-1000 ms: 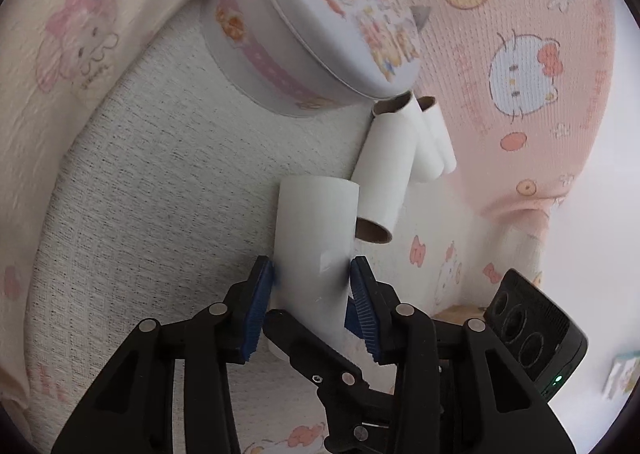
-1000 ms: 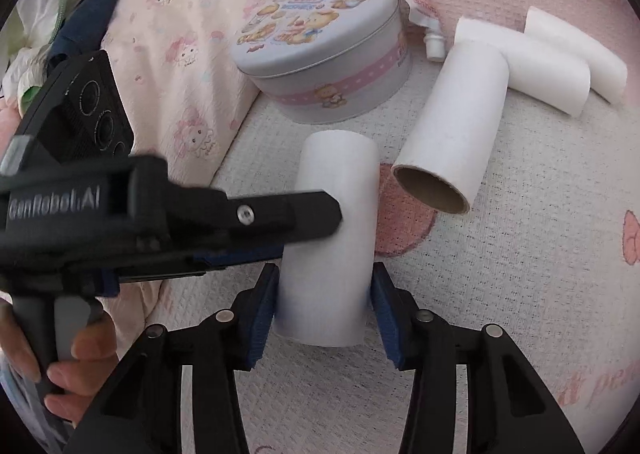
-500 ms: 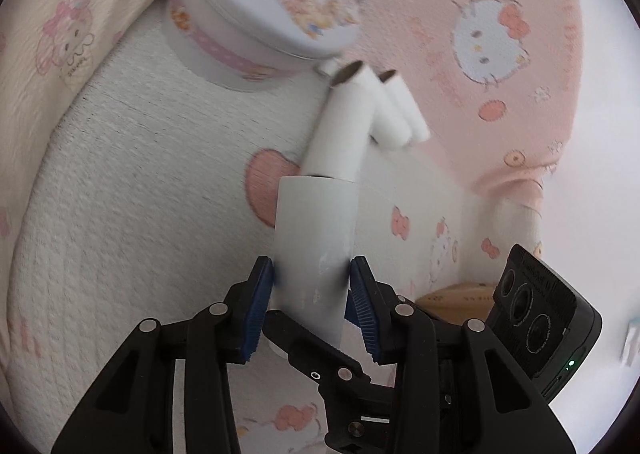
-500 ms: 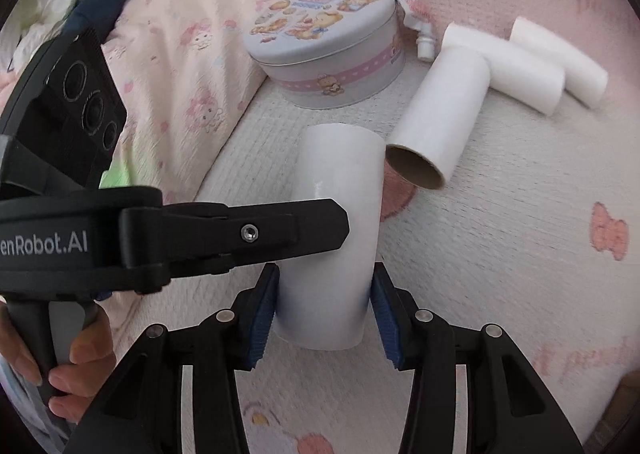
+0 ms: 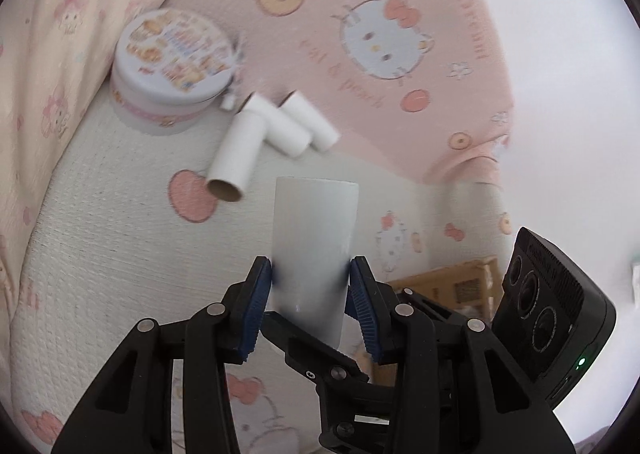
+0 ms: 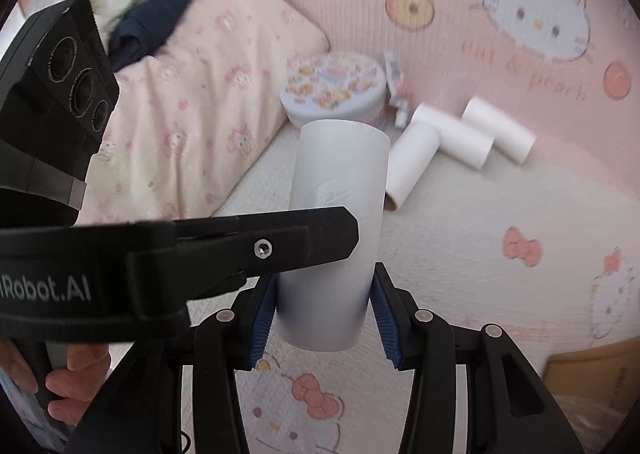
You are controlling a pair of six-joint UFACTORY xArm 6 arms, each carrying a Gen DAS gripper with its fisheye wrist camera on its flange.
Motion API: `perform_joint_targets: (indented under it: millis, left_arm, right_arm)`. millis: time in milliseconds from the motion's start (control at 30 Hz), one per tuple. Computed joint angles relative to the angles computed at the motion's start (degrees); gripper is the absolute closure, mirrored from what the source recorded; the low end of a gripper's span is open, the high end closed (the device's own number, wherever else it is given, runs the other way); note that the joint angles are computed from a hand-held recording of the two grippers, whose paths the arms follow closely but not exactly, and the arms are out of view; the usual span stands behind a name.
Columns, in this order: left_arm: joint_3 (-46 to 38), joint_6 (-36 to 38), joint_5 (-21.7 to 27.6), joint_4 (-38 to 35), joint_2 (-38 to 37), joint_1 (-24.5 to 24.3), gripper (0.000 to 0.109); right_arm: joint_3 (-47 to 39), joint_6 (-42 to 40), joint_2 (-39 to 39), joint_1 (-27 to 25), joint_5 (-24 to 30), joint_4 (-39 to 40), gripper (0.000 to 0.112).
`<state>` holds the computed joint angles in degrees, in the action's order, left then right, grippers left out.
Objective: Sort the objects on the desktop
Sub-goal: 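Carry the held white tube over the cardboard box with the left tool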
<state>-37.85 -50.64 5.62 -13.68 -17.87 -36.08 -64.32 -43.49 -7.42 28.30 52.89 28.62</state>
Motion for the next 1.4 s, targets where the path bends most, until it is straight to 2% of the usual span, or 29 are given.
perform_joint_targets:
  millis: [67, 167, 233, 300, 400, 633, 833, 1000, 1200, 1267, 1400]
  left_arm:
    - [-1.22, -3.26, 1.19, 4.40, -0.35, -0.10, 0.065]
    - [-4.21, -14.75, 2.69, 18.85, -0.17, 0.14, 0.065]
    - [-7.16, -19.46, 4.75, 26.38, 0.63, 0.11, 0.065]
    - [-11.04, -21.49, 7.67, 31.29, 1.98, -0.41, 0.065]
    - [-16.42, -20.57, 9.61, 33.72, 4.76, -1.25, 0.064]
    - [-28.79, -8.29, 9.88, 26.59, 12.77, -2.80, 0.065]
    - [-43.09, 3.37, 16.05, 20.88, 21.44, -5.77, 0.065]
    - [-52.48, 9.99, 18.10, 16.87, 27.95, -8.26, 0.065]
    - [-69.02, 22.97, 26.58, 5.93, 38.40, -10.10, 0.064]
    - [-75.44, 24.88, 30.17, 3.57, 42.45, -10.61, 0.065]
    - [-84.91, 24.24, 34.23, 3.80, 48.74, -11.93, 0.065]
  right_arm:
    - [0.09, -0.91, -0.97, 0.24, -1.01, -0.29, 0.069]
    - [0.56, -2.16, -3.26, -0.72, -1.39, 0.15, 0.069]
    - [-0.40, -2.53, -3.72, -1.77, -0.92, 1.20, 0.069]
    - [-2.09, -2.55, -3.76, -3.35, 0.25, 2.41, 0.069]
    - [-3.48, -2.06, -4.27, -5.14, -0.01, 3.07, 0.069]
    - [-9.57, -1.09, -3.03, -11.37, 1.84, 7.11, 0.069]
    - [-15.28, 1.96, -0.98, -15.86, 4.42, 4.92, 0.069]
    - [-18.27, 4.02, 0.11, -20.17, 6.67, 3.80, 0.069]
    - [-20.77, 5.10, 1.76, -25.80, 8.87, 4.18, 0.069]
    - [-21.56, 5.00, 2.30, -27.14, 9.60, 3.55, 0.069]
    - [-22.95, 3.69, 3.43, -30.12, 11.14, 4.10, 0.070]
